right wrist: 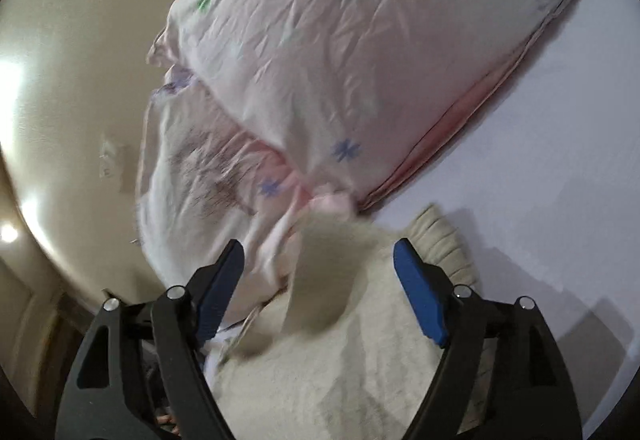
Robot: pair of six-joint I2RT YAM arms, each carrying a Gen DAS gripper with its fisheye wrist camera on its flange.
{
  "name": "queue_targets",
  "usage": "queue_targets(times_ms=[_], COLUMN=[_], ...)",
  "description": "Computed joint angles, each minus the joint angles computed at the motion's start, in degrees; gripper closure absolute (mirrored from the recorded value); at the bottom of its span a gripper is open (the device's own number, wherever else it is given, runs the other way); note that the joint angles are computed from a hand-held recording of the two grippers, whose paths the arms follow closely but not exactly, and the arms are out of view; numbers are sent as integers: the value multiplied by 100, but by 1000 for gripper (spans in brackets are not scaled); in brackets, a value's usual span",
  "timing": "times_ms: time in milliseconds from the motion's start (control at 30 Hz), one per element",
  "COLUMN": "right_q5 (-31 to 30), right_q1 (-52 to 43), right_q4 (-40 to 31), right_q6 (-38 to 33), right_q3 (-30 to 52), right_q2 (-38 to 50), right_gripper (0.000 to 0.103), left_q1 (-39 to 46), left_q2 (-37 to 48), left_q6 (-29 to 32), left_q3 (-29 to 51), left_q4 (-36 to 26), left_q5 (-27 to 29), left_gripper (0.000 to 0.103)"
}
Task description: Fold small clothes
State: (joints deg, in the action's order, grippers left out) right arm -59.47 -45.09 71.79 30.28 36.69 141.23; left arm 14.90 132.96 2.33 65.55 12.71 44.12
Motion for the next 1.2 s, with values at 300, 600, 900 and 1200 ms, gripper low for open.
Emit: queue_targets(times_ms=[300, 600, 900, 1200], right_q5=[126, -172, -613, -59], right_q1=[233, 193, -402, -988], right_q4=[132, -121, 63, -1109], right_q6=[-388, -199, -233, -1153], right_q3=[-366, -42, -221, -231], right_q2=[-148, -20, -380, -1040], right_gripper=[23, 20, 20, 16], left_q1=[-230, -138, -1680, -4344], left_q2=[365, 1109, -988, 611], left_q6=[1098, 565, -1568, -2489], left_q3=[490, 1397, -773, 804], left_q4=[-1384, -2767, 83, 142], left_q5=[-369, 535, 1920, 2302], left_gripper=[22, 82, 87, 84])
